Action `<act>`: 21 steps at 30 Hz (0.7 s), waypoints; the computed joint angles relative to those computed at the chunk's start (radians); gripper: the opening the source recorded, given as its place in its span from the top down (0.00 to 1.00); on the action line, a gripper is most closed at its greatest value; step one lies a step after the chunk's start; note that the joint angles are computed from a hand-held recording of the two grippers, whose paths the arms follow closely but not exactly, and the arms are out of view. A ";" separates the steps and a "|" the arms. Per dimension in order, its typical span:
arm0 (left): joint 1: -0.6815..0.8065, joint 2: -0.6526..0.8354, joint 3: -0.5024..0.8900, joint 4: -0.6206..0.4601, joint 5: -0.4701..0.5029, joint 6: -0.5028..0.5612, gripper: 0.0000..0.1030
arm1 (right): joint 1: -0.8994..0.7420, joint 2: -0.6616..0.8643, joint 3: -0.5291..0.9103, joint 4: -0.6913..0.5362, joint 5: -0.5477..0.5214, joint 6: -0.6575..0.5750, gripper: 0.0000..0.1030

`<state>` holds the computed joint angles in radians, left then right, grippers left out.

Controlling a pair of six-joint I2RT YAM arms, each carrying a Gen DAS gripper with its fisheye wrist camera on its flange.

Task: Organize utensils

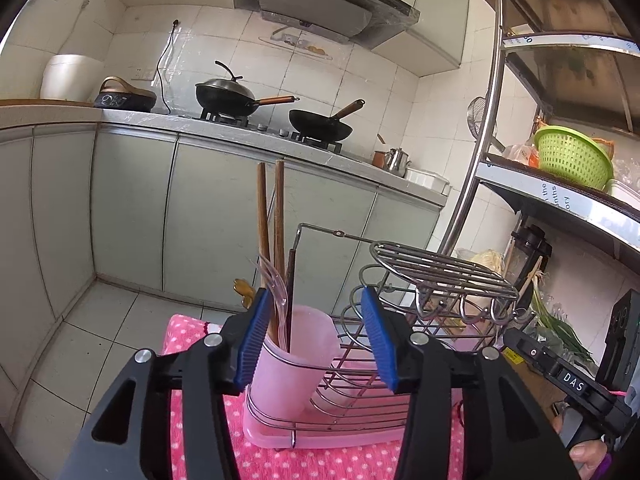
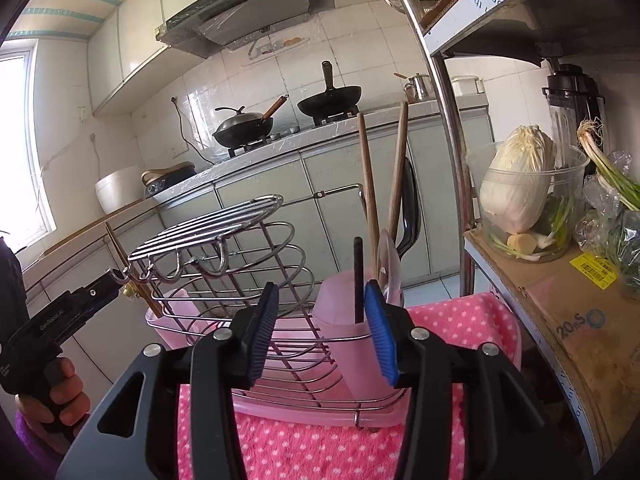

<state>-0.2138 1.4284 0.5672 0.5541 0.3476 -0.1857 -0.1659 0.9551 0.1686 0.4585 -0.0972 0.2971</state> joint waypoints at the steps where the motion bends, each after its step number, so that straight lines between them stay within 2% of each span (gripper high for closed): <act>1: -0.001 -0.012 -0.007 -0.006 0.000 -0.001 0.52 | 0.002 -0.015 -0.003 -0.012 0.002 -0.002 0.54; 3: -0.001 -0.032 -0.015 -0.022 0.003 -0.005 0.50 | 0.014 -0.055 -0.007 -0.054 0.012 -0.004 0.51; 8: -0.015 -0.100 -0.051 -0.077 -0.005 0.004 0.39 | 0.035 -0.152 -0.013 -0.166 0.029 -0.006 0.48; 13: -0.050 -0.197 -0.094 -0.141 -0.069 0.026 0.33 | 0.088 -0.279 -0.027 -0.291 0.063 0.017 0.44; 19: -0.064 -0.297 -0.125 -0.243 -0.099 0.023 0.30 | 0.257 -0.402 -0.040 -0.420 0.233 0.047 0.35; 21: -0.067 -0.321 -0.131 -0.278 -0.105 0.028 0.30 | 0.346 -0.429 -0.041 -0.463 0.330 0.061 0.32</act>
